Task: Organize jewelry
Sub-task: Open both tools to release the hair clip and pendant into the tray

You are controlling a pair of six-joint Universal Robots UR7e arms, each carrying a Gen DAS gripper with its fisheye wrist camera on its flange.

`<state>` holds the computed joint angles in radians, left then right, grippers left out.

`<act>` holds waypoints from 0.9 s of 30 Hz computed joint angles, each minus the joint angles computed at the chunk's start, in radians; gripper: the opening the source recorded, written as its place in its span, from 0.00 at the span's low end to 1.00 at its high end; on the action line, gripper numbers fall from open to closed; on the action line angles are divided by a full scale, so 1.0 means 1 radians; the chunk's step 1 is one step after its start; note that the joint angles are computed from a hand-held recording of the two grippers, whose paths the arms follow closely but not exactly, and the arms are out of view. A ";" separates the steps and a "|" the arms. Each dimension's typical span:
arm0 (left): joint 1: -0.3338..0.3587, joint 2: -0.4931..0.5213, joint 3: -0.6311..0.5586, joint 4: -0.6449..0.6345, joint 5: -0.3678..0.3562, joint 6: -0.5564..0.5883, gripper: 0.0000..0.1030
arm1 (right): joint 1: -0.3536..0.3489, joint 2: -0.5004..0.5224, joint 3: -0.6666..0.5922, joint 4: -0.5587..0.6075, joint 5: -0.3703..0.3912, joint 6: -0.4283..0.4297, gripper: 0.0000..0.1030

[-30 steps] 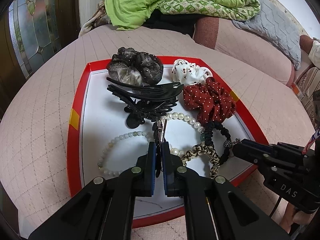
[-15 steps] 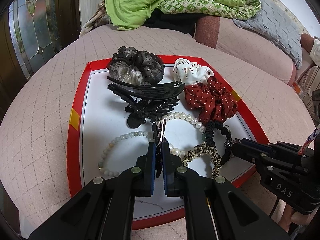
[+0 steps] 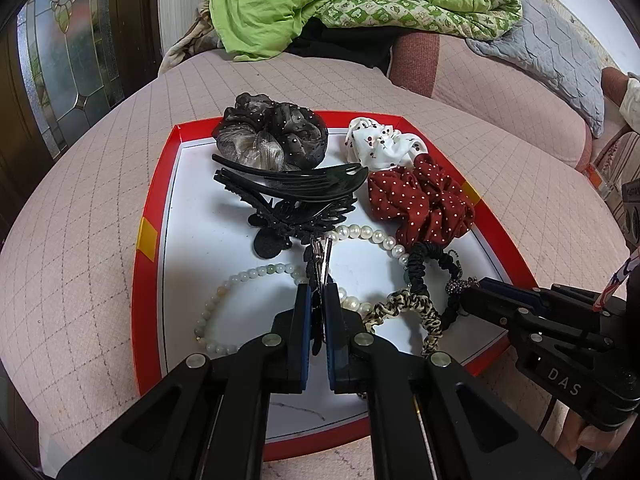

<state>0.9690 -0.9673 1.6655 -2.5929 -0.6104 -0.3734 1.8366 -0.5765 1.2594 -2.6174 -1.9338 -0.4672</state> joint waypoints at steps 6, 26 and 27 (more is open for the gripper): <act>0.001 0.005 -0.007 0.015 -0.004 -0.007 0.18 | 0.001 -0.005 0.002 0.002 0.005 0.004 0.18; -0.109 -0.002 0.103 -0.320 0.162 0.114 0.72 | 0.032 -0.128 0.157 -0.233 0.001 -0.043 0.51; -0.126 -0.004 0.120 -0.351 0.185 0.124 0.82 | 0.034 -0.147 0.190 -0.280 0.007 -0.052 0.60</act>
<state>0.8430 -0.9713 1.7855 -2.9441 -0.4250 -0.2493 1.8706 -0.7236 1.4494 -2.8977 -1.9268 -0.5189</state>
